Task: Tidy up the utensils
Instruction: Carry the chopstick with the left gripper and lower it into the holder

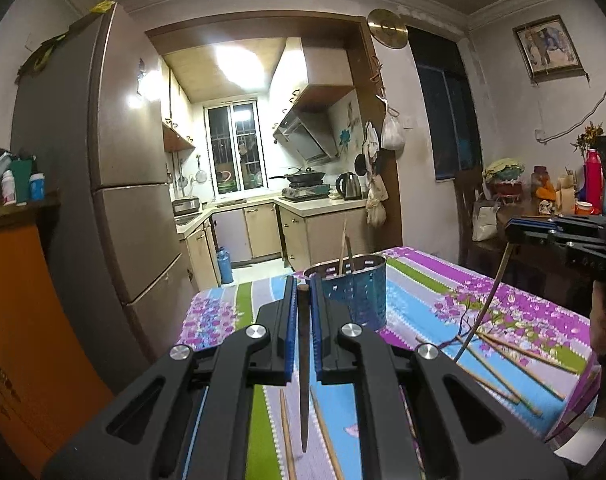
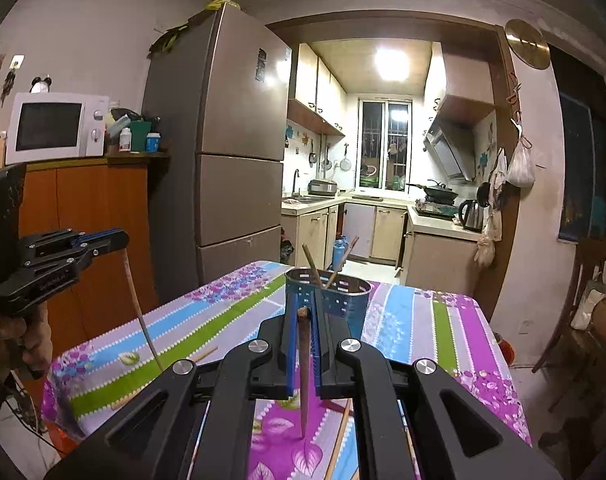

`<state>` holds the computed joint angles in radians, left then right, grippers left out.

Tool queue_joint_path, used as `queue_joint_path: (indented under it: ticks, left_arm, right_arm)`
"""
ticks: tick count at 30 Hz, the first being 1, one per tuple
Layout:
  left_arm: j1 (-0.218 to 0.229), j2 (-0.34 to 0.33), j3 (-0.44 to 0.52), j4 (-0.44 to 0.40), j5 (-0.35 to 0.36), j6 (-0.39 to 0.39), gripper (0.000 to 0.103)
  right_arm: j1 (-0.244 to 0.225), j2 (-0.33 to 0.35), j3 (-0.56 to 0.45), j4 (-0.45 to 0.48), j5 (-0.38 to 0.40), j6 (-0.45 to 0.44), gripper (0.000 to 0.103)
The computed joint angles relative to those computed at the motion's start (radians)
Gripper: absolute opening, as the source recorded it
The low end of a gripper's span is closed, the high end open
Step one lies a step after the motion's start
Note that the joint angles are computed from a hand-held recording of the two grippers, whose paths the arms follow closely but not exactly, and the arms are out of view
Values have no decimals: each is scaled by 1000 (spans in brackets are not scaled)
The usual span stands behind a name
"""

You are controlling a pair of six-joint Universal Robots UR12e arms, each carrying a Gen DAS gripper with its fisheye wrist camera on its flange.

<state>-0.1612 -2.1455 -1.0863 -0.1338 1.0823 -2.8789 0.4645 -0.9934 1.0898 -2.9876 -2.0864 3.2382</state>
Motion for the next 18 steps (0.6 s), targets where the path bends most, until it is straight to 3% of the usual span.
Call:
queue_joint_path:
  ticks: [10,18]
  left_arm:
    - [-20,-40,144,-156,-47,-46,5]
    - [-38,-80,263,-253,-69,-66,5]
  right_arm:
    - [-25,3,-68,95,60,58,8]
    - [-41,16,-159,178,83,51,8]
